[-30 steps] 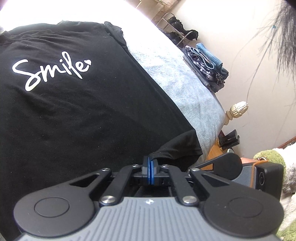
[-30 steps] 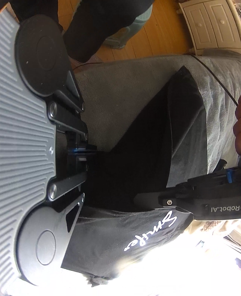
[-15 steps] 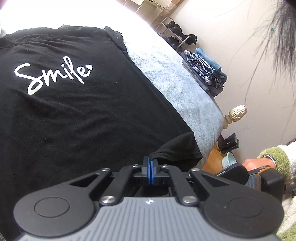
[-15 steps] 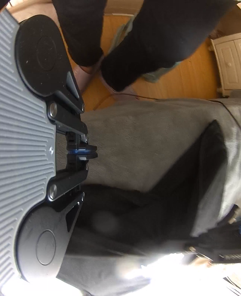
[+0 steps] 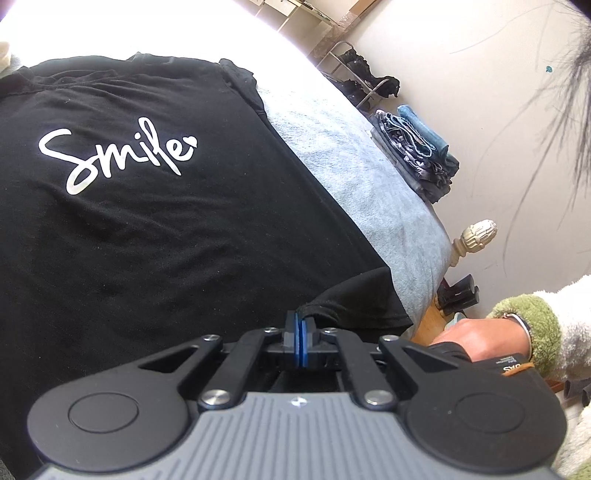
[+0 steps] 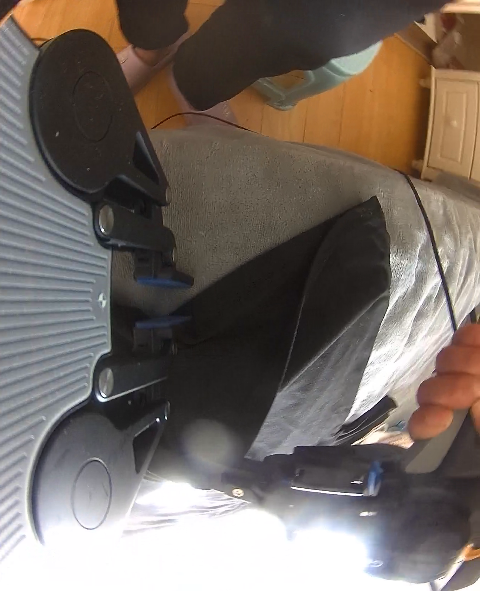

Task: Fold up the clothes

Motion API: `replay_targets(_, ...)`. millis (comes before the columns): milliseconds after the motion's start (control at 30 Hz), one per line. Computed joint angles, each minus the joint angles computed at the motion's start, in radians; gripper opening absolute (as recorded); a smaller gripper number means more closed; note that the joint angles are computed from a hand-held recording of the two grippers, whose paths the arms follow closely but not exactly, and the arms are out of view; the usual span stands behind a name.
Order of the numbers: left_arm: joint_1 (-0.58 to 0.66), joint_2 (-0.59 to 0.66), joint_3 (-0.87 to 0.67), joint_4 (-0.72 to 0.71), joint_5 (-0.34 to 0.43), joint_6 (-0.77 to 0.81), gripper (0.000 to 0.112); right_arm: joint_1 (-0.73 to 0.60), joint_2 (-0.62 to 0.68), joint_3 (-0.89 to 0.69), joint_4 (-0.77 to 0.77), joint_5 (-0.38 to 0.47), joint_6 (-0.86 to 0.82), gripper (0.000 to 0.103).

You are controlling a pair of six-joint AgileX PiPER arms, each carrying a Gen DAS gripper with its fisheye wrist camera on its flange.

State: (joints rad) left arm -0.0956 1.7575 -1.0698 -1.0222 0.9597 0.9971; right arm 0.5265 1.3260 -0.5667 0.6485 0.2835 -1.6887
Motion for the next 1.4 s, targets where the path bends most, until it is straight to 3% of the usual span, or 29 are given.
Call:
replay_targets(167, 0.002, 0.009, -0.003, -0.017, -0.003, 0.007, 0.002, -0.05, 0.042, -0.028, 0.104, 0.044, -0.204, 0.023)
replay_targets(267, 0.001, 0.014, -0.004, -0.023, -0.001, 0.011, 0.002, -0.06, 0.081, -0.067, 0.103, 0.078, -0.221, 0.024)
replay_targets(367, 0.0, 0.02, -0.008, -0.024, 0.0, 0.013, 0.002, -0.07, 0.145, -0.153, 0.028, 0.159, -0.074, 0.024)
replay_targets(467, 0.001, 0.022, -0.009, -0.023, 0.001, 0.013, 0.002, -0.11, 0.233, -0.285, -0.038, 0.314, 0.151, 0.022)
replay_targets(533, 0.003, 0.022, -0.01, -0.023, 0.001, 0.012, 0.002, -0.139, 0.282, -0.359, -0.045, 0.404, 0.252, 0.018)
replay_targets(567, 0.004, 0.022, -0.011, -0.022, 0.001, 0.011, 0.002, -0.148, 0.297, -0.382, -0.046, 0.433, 0.283, 0.01)
replay_targets(633, 0.007, 0.021, -0.013, -0.022, 0.004, 0.01, 0.002, -0.148, 0.298, -0.394, -0.058, 0.459, 0.314, 0.0)
replay_targets(833, 0.009, 0.024, -0.018, -0.023, 0.012, 0.015, 0.002, -0.134, 0.256, -0.394, -0.064, 0.658, 0.295, 0.0)
replay_targets(1033, -0.002, 0.025, -0.009, -0.021, -0.005, 0.027, 0.002, -0.034, 0.246, -0.283, -0.09, 0.592, 0.353, 0.0)
replay_targets(1167, -0.006, 0.015, 0.003, -0.027, -0.009, 0.045, 0.003, 0.124, 0.146, -0.098, -0.166, 0.362, 0.427, 0.0)
replay_targets(1267, -0.004, 0.013, 0.009, -0.036, -0.007, 0.053, 0.003, 0.13, 0.037, -0.045, -0.208, 0.335, 0.628, 0.0)
replay_targets(1400, -0.005, 0.02, 0.008, -0.046, -0.008, 0.053, 0.003, 0.129, -0.151, 0.035, -0.558, 0.245, 1.016, 0.003)
